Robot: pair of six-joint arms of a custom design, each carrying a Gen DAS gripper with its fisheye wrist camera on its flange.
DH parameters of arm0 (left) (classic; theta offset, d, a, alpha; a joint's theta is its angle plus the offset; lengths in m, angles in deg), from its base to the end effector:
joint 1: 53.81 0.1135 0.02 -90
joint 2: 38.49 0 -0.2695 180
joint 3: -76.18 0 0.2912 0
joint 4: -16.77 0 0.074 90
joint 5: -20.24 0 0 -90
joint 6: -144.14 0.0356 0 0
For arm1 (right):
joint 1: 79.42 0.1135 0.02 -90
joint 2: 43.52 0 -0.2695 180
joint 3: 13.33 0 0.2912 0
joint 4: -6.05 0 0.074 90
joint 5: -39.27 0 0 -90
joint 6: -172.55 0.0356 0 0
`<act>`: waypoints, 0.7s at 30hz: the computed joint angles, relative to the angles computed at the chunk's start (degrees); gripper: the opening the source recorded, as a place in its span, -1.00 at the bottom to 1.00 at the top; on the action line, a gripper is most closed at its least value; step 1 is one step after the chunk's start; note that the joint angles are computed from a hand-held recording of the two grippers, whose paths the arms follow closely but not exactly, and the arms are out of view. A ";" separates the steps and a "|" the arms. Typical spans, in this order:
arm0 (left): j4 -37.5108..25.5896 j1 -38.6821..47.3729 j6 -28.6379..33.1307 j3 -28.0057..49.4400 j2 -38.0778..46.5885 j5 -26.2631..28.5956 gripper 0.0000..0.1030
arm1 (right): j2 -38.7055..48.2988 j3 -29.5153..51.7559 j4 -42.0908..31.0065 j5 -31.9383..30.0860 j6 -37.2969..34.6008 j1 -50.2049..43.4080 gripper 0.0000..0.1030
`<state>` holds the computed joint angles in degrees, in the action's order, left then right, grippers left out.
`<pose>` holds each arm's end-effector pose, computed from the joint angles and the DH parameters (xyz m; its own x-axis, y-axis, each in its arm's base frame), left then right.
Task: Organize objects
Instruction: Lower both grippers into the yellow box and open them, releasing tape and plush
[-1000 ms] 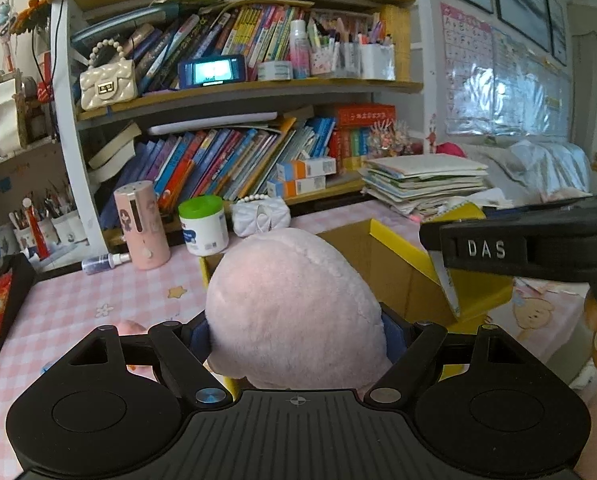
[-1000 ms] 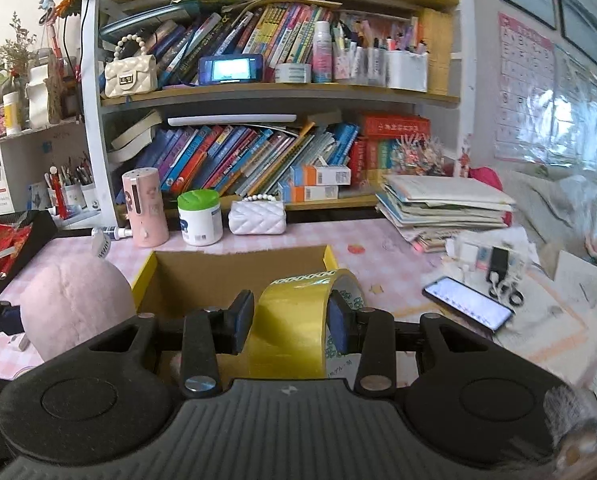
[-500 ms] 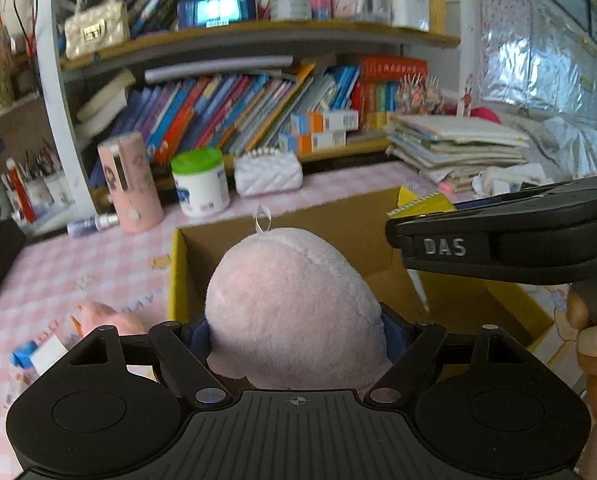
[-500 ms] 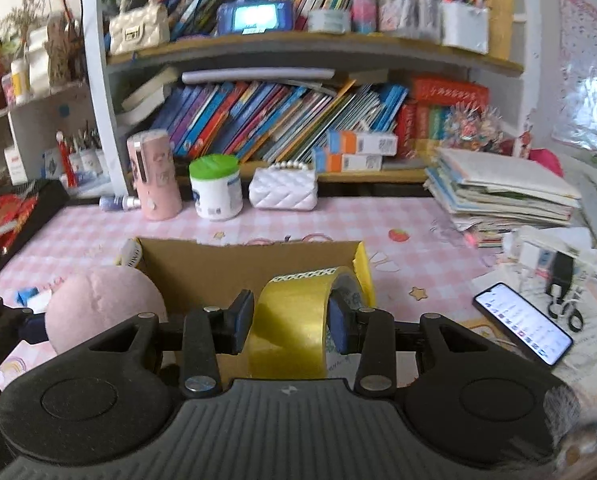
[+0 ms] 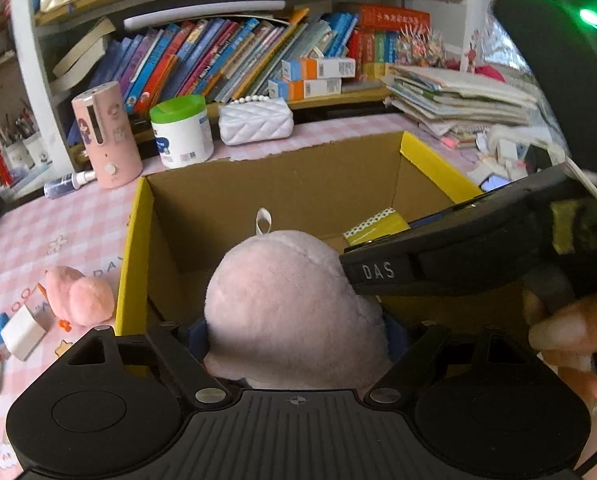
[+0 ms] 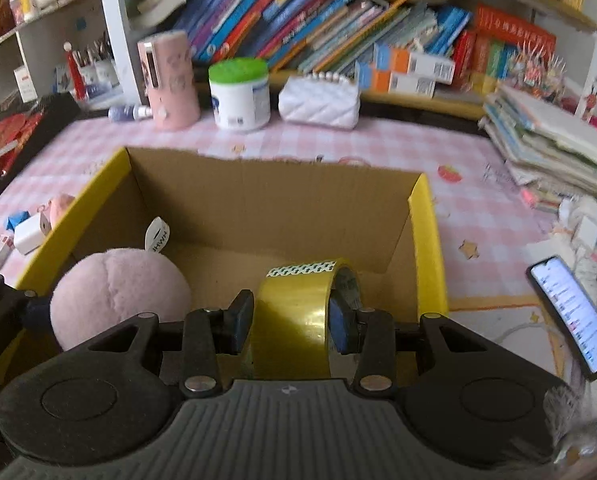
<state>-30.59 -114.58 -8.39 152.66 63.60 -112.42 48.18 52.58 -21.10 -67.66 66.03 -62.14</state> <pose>0.2009 -0.3097 0.1554 -0.6988 -0.0874 -0.7100 -0.1629 0.9859 0.0390 0.3362 0.1154 0.1700 -0.6021 -0.4722 -0.6439 -0.6498 0.7584 0.0514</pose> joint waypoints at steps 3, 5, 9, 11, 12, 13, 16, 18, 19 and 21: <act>-0.09 0.03 1.42 0.52 0.61 0.03 0.69 | 1.17 1.21 -1.07 -0.67 0.37 -0.21 -0.28; -0.17 0.15 1.56 0.75 0.90 -0.10 0.69 | 1.71 1.93 -1.55 -0.57 0.10 0.03 -0.28; 0.15 0.56 2.29 0.73 0.80 0.19 0.70 | 2.84 3.31 -3.15 -0.13 -0.36 0.74 -0.28; 0.64 0.55 2.58 0.51 0.53 0.27 0.70 | 2.74 3.12 -3.13 0.28 -1.03 1.02 -0.15; 0.96 0.43 2.72 0.35 0.38 0.12 0.70 | 2.37 2.69 -2.62 0.11 -1.10 0.90 -0.03; 1.01 0.29 2.72 0.35 0.34 -0.05 0.70 | 1.71 1.94 -1.73 -0.37 -0.93 0.64 0.00; 0.10 -0.31 2.10 0.66 0.32 -1.02 0.71 | 0.23 0.75 -0.61 -1.71 0.09 0.01 0.07; -0.41 -0.90 1.47 0.66 -0.05 -1.99 0.72 | -1.41 -0.35 0.22 -1.94 0.73 -0.19 0.14; -0.80 -1.31 1.01 0.63 -0.37 -2.70 0.73 | -2.58 -1.28 1.00 -1.87 0.93 -0.24 0.16; -2.00 -2.25 -0.16 0.84 -0.84 -4.22 0.82 | -5.27 -3.37 2.63 -1.80 1.44 -0.45 0.22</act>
<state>-32.59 -116.83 -8.55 153.50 62.76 -116.63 42.91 49.20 -18.48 -69.46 67.48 -62.58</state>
